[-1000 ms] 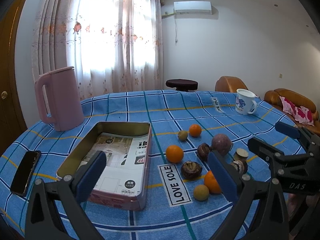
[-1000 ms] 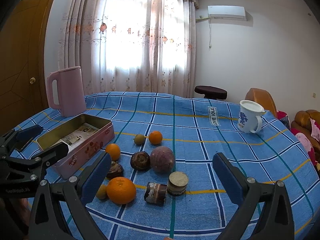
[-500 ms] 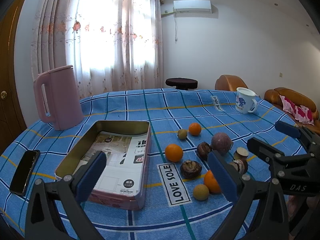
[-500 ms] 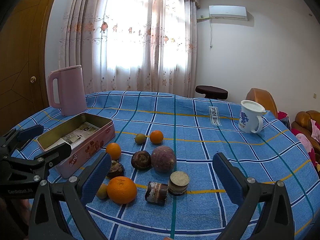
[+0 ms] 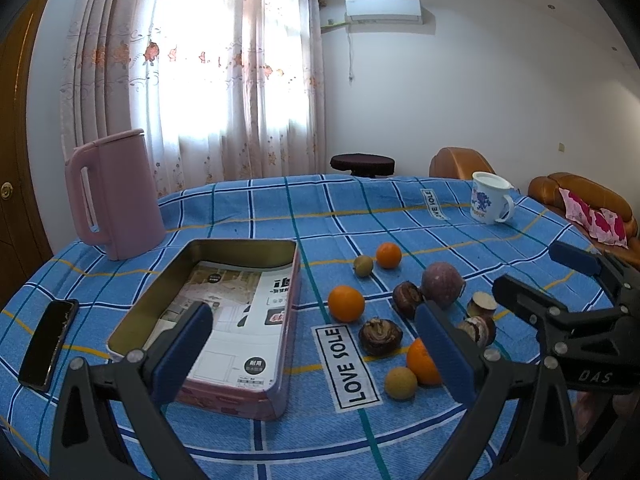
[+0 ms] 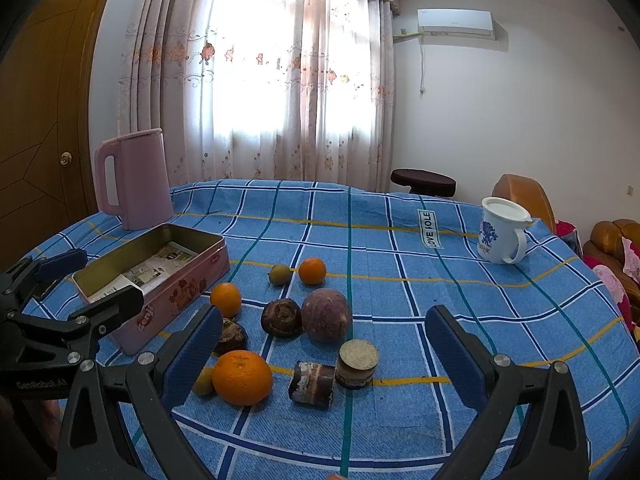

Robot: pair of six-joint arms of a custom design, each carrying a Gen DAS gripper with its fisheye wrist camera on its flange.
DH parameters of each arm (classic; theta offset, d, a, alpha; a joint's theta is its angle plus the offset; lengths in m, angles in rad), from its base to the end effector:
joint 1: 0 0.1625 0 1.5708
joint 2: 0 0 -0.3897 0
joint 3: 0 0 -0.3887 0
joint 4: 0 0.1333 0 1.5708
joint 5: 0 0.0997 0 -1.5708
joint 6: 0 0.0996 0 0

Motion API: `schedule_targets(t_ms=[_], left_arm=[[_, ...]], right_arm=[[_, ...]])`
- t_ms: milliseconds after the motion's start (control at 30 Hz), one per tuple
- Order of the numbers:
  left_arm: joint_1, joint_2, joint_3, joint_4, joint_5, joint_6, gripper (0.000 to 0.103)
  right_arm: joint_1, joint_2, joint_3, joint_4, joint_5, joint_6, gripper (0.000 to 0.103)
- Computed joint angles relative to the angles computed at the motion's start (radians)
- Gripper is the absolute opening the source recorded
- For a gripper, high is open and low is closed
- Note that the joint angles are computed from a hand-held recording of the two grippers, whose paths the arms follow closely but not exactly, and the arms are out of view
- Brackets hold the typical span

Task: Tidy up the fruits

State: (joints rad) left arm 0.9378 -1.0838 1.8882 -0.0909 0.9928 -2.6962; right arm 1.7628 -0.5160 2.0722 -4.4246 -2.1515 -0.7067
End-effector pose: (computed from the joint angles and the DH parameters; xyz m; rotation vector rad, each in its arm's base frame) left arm -0.1147 -0.4737 0.0969 0.9565 2.2364 -1.1637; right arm 0.1634 -0.4284 0.0397 0.4515 -1.9590 1.2887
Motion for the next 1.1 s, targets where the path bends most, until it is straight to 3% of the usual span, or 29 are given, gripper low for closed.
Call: schedule_targets(t_ms=[333, 667, 800, 900, 1000, 1100], left_arm=[[0.003, 0.023, -0.007, 0.004, 0.006, 0.003, 0.103], [0.018, 0.067, -0.011, 0.027, 0.033, 0.017, 0.103], [0.024, 0.098, -0.022, 0.058, 0.051, 0.015, 0.097], [0.026, 0.115, -0.040, 0.095, 0.075, 0.004, 0.085], [0.010, 0.122, -0.031, 0.083, 0.064, 0.029, 0.082], [0.022, 0.156, -0.074, 0.153, 0.107, 0.009, 0.077]], right_arm=[[-0.024, -0.001, 0.012, -0.010, -0.001, 0.009, 0.102], [-0.074, -0.012, 0.056, 0.006, 0.045, 0.031, 0.101], [-0.096, -0.033, 0.080, 0.065, 0.082, 0.055, 0.083], [-0.105, -0.036, 0.086, 0.103, 0.088, 0.067, 0.079], [-0.113, -0.038, 0.093, 0.129, 0.105, 0.069, 0.072], [-0.125, -0.043, 0.096, 0.162, 0.121, 0.086, 0.063]])
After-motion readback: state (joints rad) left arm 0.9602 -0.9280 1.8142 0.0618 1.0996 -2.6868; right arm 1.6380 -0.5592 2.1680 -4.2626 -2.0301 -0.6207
